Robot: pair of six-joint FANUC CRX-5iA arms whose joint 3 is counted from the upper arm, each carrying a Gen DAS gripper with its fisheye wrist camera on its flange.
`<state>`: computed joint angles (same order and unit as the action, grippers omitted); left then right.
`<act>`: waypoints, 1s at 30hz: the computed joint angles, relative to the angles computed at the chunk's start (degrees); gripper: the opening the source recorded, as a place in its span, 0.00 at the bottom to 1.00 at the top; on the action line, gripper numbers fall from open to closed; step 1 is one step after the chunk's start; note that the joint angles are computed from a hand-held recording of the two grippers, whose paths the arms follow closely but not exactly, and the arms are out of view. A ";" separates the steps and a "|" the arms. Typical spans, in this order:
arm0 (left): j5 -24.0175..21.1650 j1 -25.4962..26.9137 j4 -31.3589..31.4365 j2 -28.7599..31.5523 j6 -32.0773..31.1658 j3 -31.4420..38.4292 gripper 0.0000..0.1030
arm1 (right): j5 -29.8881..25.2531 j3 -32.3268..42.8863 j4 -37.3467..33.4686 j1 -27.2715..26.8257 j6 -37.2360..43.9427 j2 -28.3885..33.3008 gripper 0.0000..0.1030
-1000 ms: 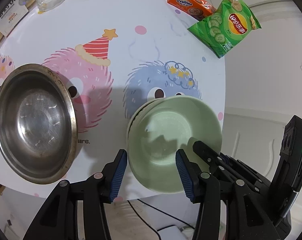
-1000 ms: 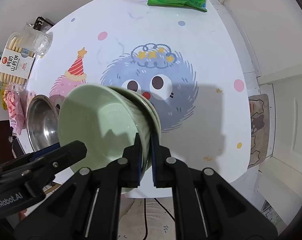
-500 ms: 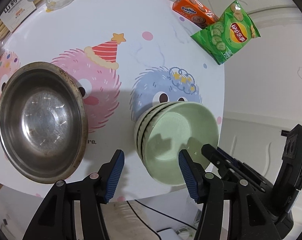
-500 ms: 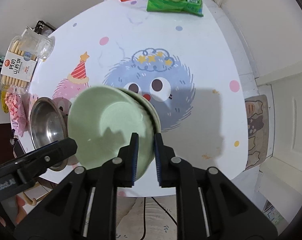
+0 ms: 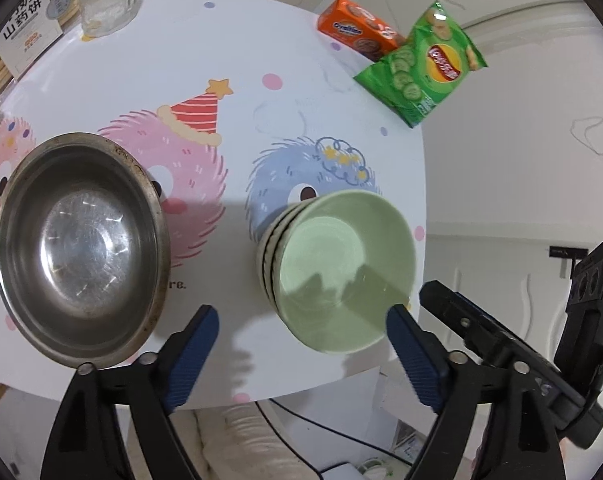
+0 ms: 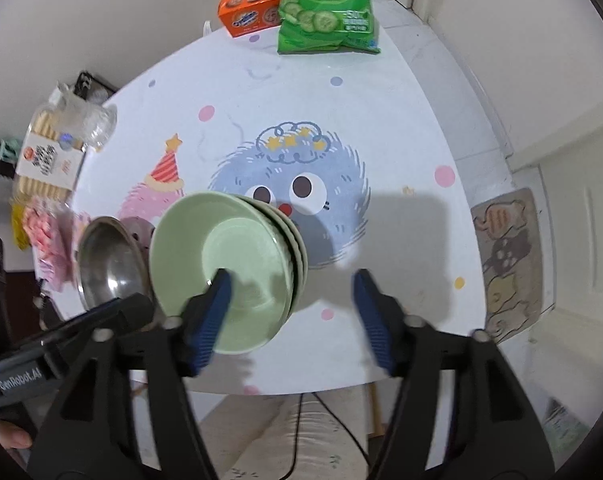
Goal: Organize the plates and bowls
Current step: 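Move both open tools back to the rim of the bowl stack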
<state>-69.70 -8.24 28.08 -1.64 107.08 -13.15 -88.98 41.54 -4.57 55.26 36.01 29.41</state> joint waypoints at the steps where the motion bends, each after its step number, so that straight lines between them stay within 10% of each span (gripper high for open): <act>1: 0.37 -0.06 -0.11 -0.48 -0.17 -0.38 0.95 | 2.26 -2.34 -0.80 -0.12 -0.52 -1.76 0.78; 7: 2.11 -0.11 0.66 -2.66 -0.46 -3.30 1.00 | 6.67 -9.42 2.13 1.56 -1.67 -6.67 1.00; 30: 10.74 -4.81 -2.26 -1.46 8.89 -6.53 1.00 | 8.01 -7.22 -8.24 -4.37 10.17 -3.04 1.00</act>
<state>-58.95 -13.06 25.82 -3.10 115.97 -19.68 -80.96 34.32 -12.81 50.88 46.18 26.37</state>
